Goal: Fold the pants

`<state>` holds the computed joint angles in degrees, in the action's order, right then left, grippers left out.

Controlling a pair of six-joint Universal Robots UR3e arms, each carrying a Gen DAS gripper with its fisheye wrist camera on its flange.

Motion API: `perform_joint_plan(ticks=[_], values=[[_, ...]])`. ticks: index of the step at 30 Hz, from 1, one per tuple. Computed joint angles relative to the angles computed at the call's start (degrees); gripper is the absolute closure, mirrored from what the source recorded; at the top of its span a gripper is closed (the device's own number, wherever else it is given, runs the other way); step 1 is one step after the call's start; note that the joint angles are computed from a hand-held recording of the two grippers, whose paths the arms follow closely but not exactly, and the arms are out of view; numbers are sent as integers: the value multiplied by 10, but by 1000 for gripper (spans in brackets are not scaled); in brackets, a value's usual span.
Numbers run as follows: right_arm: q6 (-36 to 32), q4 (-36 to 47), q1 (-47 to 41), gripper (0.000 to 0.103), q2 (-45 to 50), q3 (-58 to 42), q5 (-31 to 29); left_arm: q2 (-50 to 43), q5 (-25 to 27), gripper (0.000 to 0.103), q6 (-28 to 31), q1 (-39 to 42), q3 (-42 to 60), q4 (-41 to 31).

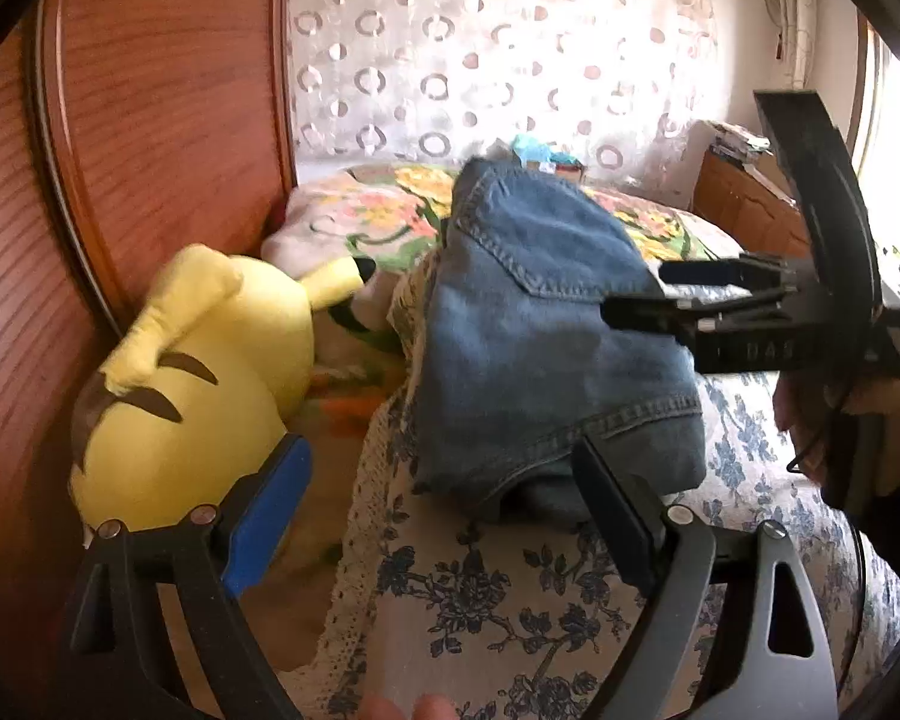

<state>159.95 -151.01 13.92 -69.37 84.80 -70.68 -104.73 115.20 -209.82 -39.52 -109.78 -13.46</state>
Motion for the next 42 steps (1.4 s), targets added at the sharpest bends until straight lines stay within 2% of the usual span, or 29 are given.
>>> perform_joint_plan(ticks=[9, 19, 30, 38, 42], values=[[11, -35, -4, 10, -66, 83, 5, 24, 63, 14, -28, -38, 12, -40], [23, -69, -12, 10, -163, 193, 12, 35, 94, 14, -62, -76, 23, -59], [17, -64, -42, 10, -308, 319, 42, 55, 143, 14, -118, -132, 49, -133], [-9, 17, -104, 10, -483, 415, 88, 51, 173, 14, -161, -184, 76, -184], [-50, 135, -174, 10, -626, 451, 140, 45, 190, 14, -181, -212, 98, -209]])
